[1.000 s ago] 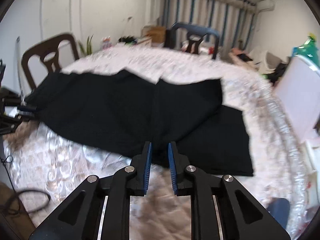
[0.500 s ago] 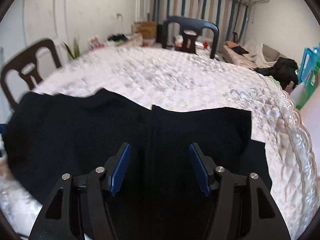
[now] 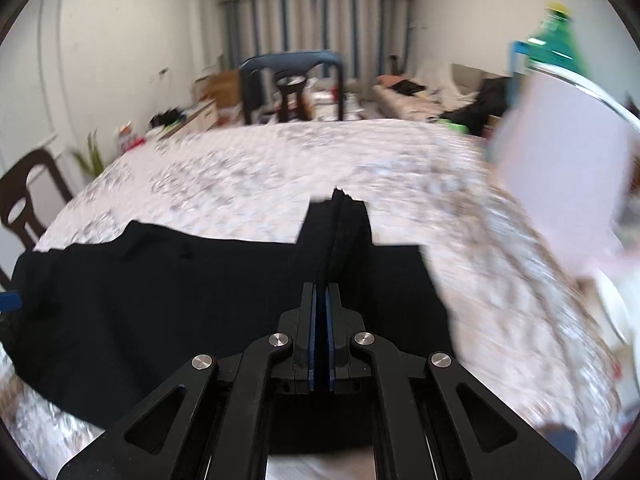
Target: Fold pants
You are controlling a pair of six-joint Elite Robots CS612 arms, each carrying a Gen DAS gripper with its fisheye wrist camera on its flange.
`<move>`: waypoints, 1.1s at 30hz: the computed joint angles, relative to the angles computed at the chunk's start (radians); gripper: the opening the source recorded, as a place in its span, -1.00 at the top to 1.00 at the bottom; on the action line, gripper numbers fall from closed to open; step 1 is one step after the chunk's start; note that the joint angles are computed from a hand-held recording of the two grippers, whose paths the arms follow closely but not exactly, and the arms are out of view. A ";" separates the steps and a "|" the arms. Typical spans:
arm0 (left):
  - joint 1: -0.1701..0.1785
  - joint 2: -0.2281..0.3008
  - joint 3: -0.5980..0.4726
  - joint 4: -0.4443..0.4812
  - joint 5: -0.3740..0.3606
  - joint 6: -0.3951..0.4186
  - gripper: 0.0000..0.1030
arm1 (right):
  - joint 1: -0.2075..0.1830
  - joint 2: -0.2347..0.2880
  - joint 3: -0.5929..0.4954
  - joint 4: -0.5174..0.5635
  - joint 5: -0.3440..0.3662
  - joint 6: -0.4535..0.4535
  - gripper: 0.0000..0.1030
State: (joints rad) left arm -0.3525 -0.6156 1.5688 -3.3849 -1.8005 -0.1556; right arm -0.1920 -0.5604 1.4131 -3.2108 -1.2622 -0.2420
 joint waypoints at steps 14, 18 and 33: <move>0.000 0.044 -0.117 0.102 -0.068 -0.034 -0.05 | -0.065 -0.017 0.066 0.011 0.070 0.086 0.94; 0.000 0.061 -0.165 0.127 -0.034 -0.050 -0.05 | -0.050 -0.024 0.037 0.176 -0.006 0.003 0.94; -0.002 0.130 -0.361 0.325 0.047 0.082 -0.17 | -0.021 0.057 -0.147 0.139 -0.092 -0.088 0.08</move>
